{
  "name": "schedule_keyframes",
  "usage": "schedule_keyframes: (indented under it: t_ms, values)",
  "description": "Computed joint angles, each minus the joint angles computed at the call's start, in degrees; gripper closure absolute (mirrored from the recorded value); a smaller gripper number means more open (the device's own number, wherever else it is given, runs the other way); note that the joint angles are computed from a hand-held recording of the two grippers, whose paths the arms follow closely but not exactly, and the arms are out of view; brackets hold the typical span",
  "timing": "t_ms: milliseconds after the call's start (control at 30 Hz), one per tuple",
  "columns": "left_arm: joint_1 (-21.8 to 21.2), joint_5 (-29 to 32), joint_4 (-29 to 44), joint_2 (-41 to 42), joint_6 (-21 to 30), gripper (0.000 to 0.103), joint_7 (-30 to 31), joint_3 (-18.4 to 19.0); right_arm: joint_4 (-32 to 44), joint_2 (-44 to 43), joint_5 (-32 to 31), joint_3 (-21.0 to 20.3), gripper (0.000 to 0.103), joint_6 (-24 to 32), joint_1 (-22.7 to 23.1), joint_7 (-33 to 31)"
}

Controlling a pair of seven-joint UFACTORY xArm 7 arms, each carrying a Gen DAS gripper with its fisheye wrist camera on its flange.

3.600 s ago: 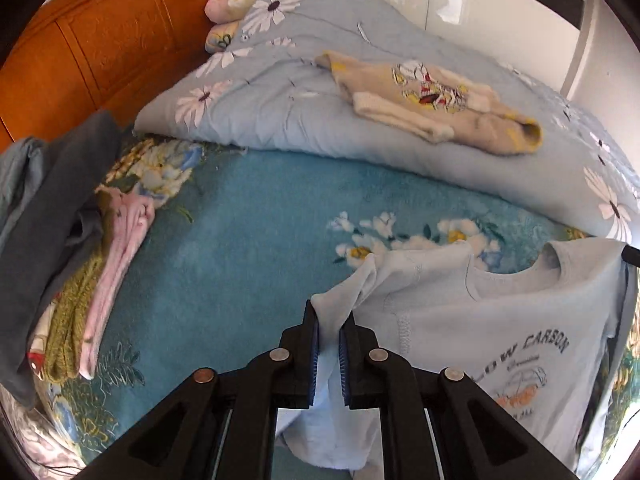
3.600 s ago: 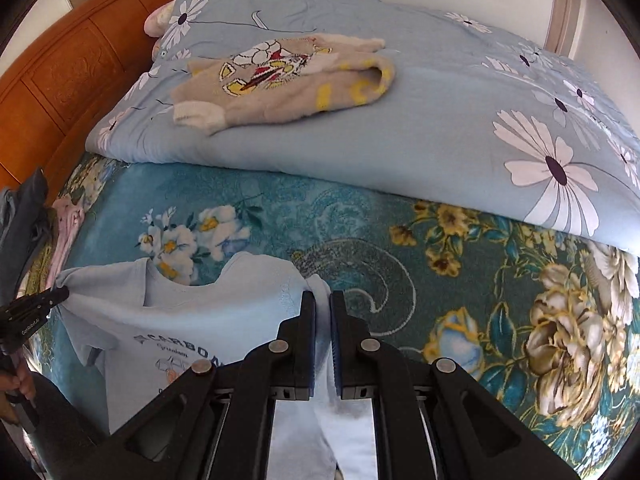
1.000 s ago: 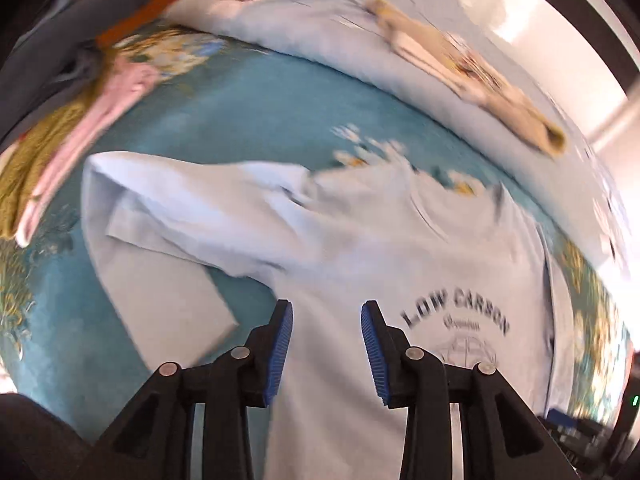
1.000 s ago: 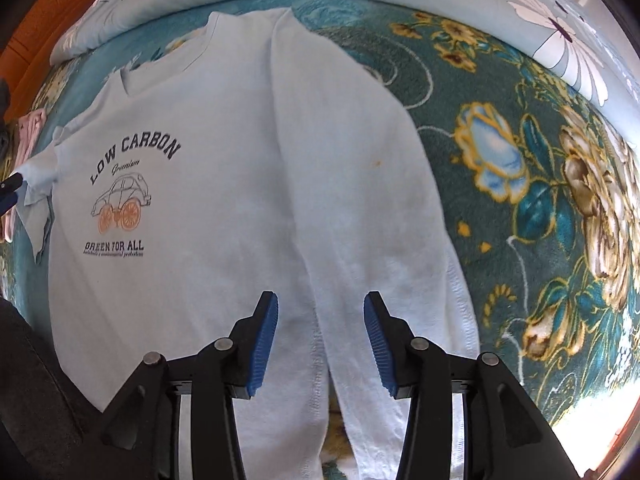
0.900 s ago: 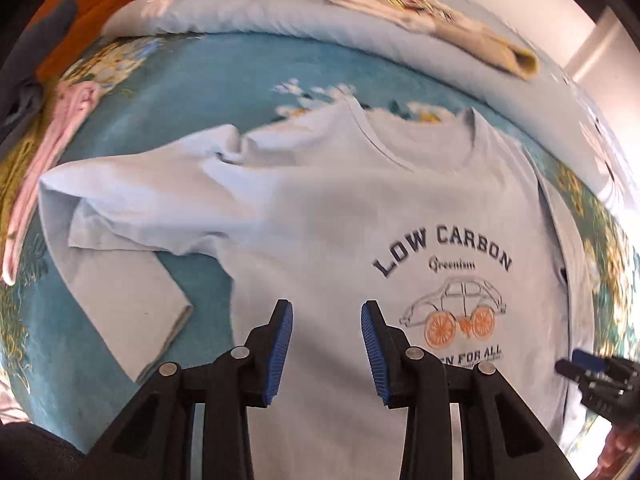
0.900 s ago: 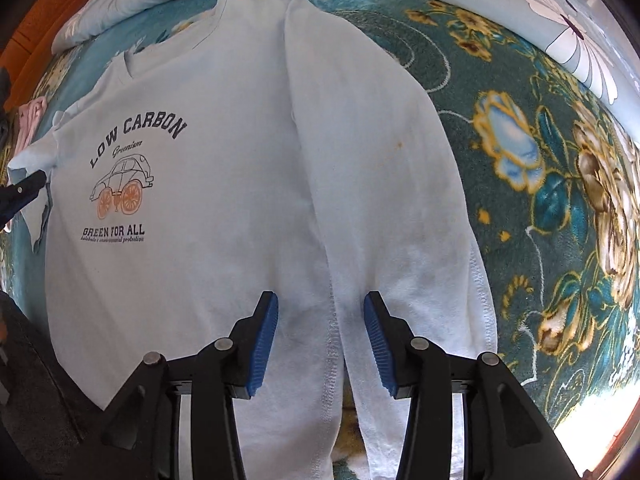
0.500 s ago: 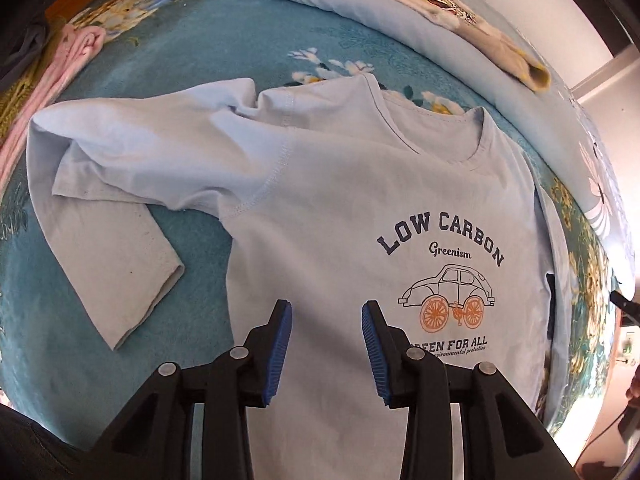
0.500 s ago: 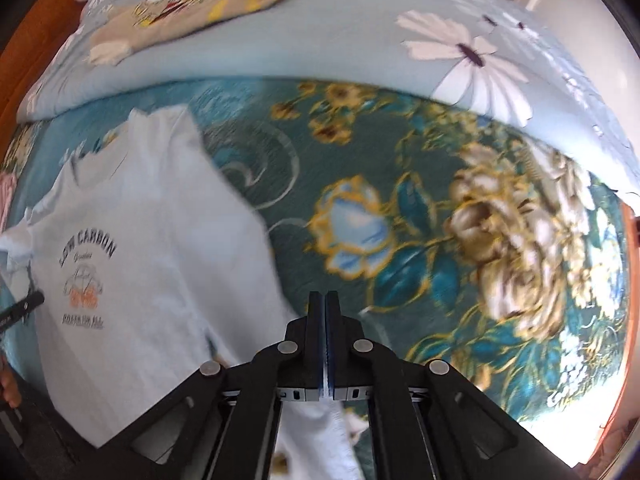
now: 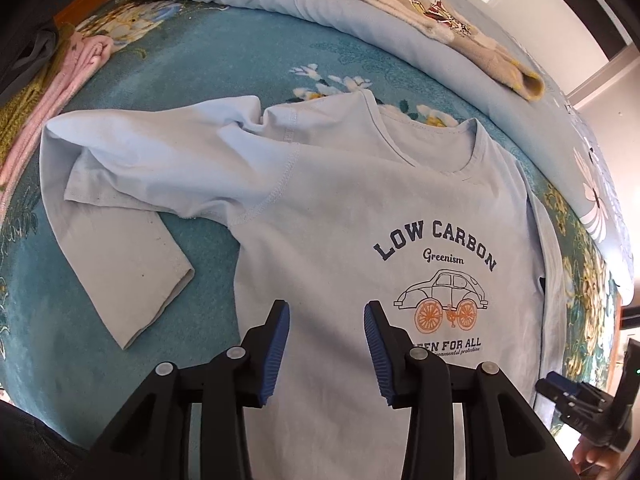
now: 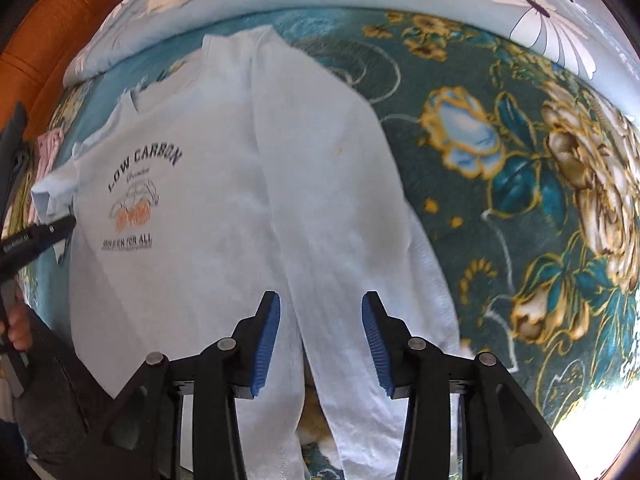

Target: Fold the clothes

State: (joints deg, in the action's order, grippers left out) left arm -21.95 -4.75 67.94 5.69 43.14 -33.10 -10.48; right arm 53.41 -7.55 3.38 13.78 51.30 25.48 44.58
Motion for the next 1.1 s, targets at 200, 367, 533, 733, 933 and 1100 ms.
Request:
schedule_keyframes:
  t_ms: [200,367,533,733,933,1100]
  values:
    - [-0.30,0.99,-0.42,-0.57,-0.18,0.057,-1.26,0.01,-0.59,0.05,-2.30,0.71,0.102,0.07,0.95,0.75]
    - [-0.12,1.18,-1.37,-1.41,-0.28,0.057,-2.85,0.10,-1.15,-3.56,-3.59,-1.19,0.102,0.64,-1.78,-0.09]
    - [-0.19,2.27,-0.76,-0.88,0.73,0.056,-4.19,0.11,0.04,-7.10,-13.38,-3.15,0.102,5.35,-9.33,4.79]
    - [-0.21,3.01,-0.83,-1.14,1.14,0.056,-4.96,0.14,-2.30,-10.12,-19.39,-5.37,0.101,3.35,-17.29,16.04]
    - [0.28,2.39,-1.30,-1.48,1.45,0.054,-5.84,0.35,-9.08,-17.14,-17.69,-4.07,0.075,-2.77,-19.23,20.70]
    - [-0.05,2.83,0.01,-0.52,2.55,0.054,-5.48,0.06,-10.96,-17.36,-10.10,-4.13,0.051,-4.24,-9.92,1.79]
